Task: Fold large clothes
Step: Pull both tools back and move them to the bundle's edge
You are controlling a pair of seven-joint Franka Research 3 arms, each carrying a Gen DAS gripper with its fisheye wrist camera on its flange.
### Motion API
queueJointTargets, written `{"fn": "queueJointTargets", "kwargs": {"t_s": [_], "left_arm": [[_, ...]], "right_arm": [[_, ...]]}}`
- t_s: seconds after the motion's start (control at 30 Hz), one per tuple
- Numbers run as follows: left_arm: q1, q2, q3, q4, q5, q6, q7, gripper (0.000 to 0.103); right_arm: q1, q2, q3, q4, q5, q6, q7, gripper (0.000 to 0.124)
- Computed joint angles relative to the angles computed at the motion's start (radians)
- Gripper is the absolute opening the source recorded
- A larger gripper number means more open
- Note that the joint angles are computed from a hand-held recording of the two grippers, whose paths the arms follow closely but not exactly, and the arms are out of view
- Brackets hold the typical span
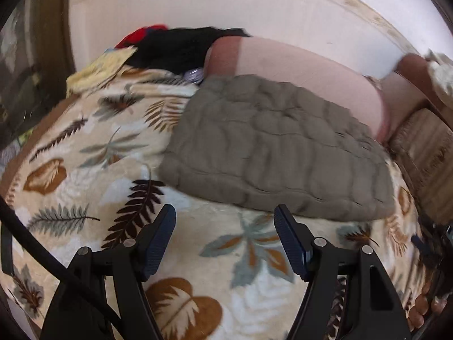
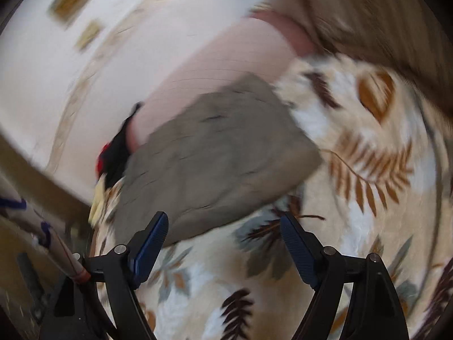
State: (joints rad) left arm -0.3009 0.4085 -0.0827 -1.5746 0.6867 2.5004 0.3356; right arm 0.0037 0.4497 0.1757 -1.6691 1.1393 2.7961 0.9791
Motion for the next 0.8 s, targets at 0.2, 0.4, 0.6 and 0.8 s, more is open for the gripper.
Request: {"fn": "queueJointTargets", "kwargs": {"t_s": [0.2, 0.4, 0.6, 0.8], "left_arm": [[0.053, -0.006, 0.023, -0.071, -0.035, 0.069, -0.058, 0.071], [0.104, 0.006, 0.027, -0.091, -0.088, 0.106, -0.074, 0.071], [0.120, 0.029, 0.036, -0.094, -0.130, 0.163, -0.100, 0.071], [0.107, 0.036, 0.060, -0.112, -0.110, 0.237, -0.158, 0.072]], "right_arm": [[-0.043, 0.147, 0.037, 0.127, 0.072, 0.058, 0.061, 0.086], [-0.100, 0.216, 0.116, 0.193, 0.219, 0.102, -0.059, 0.086], [-0.121, 0.265, 0.107, 0.232, 0.272, 0.044, -0.105, 0.086], [-0.132, 0.285, 0.097, 0.248, 0.294, -0.006, -0.085, 0.086]]}}
